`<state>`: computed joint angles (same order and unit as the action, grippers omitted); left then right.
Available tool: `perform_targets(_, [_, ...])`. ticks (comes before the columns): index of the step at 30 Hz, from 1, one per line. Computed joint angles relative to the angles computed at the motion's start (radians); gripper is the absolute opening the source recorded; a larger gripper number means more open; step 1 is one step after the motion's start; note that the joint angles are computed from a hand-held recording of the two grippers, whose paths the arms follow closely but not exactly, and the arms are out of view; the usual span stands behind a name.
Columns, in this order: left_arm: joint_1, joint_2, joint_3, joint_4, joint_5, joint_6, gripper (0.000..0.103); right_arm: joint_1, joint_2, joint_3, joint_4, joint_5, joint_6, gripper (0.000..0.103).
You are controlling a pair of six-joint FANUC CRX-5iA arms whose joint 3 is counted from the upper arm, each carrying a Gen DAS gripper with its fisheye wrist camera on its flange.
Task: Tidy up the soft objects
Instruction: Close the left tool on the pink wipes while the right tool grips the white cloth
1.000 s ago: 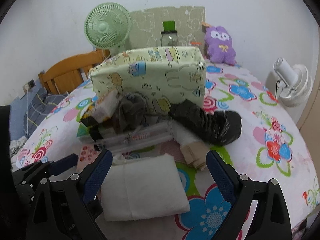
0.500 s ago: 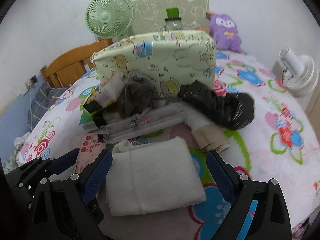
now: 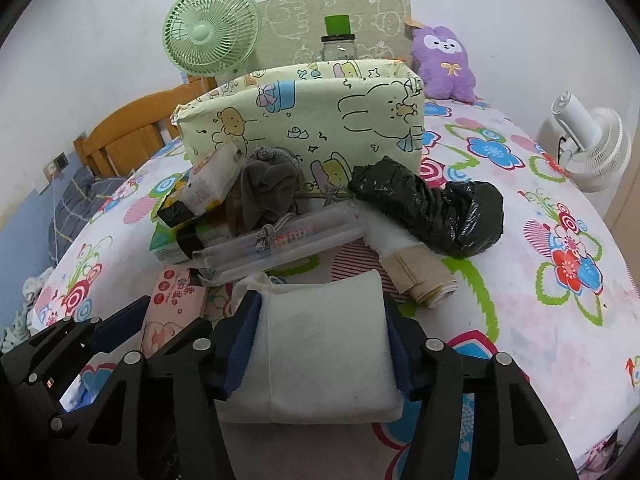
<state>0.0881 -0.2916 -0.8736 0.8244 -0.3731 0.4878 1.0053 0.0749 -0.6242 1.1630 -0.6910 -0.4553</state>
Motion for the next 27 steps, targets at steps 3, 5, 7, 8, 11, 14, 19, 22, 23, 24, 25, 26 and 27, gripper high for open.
perform_targets(3, [-0.001,-0.013,-0.004,0.001,0.005,0.003,0.044,0.003,-0.008,-0.003,0.009,-0.005,-0.008,0.057])
perform_targets(5, [0.002,-0.02,-0.002,-0.005,0.0,0.012,0.044,0.004,-0.014,-0.005,0.013,-0.007,-0.013,0.056])
perform_targets(7, [0.009,-0.025,0.003,-0.014,-0.011,0.024,0.044,0.004,-0.018,-0.005,0.013,-0.004,-0.013,0.056])
perform_targets(8, [0.011,-0.029,0.004,-0.012,-0.014,0.024,0.044,0.003,-0.023,-0.006,0.018,-0.003,-0.018,0.056])
perform_targets(11, [0.011,-0.044,0.004,-0.001,-0.014,0.018,0.044,0.005,-0.033,-0.004,0.025,-0.011,-0.021,0.056])
perform_targets(14, [0.013,-0.06,0.005,-0.001,-0.019,0.02,0.042,0.014,-0.042,-0.002,0.031,-0.032,-0.022,0.056])
perform_targets(19, [0.021,-0.079,0.007,0.009,-0.044,0.017,0.031,0.024,-0.059,-0.005,0.039,-0.055,-0.029,0.056])
perform_targets(22, [0.023,-0.079,0.012,-0.004,-0.052,0.026,0.031,0.03,-0.059,-0.001,0.033,-0.069,-0.019,0.056])
perform_targets(23, [0.026,-0.078,0.012,-0.004,-0.058,0.028,0.031,0.032,-0.058,0.001,0.031,-0.071,-0.017,0.056])
perform_targets(24, [0.029,-0.077,0.011,0.002,-0.066,0.023,0.034,0.032,-0.059,0.0,0.033,-0.067,-0.017,0.056])
perform_targets(25, [0.032,-0.074,0.012,0.001,-0.077,0.022,0.036,0.032,-0.059,-0.002,0.037,-0.063,-0.02,0.056])
perform_targets(26, [0.032,-0.073,0.01,0.008,-0.079,0.016,0.038,0.033,-0.059,-0.004,0.038,-0.061,-0.021,0.056])
perform_targets(27, [0.032,-0.072,0.007,0.013,-0.081,0.011,0.04,0.033,-0.058,-0.005,0.042,-0.059,-0.024,0.056])
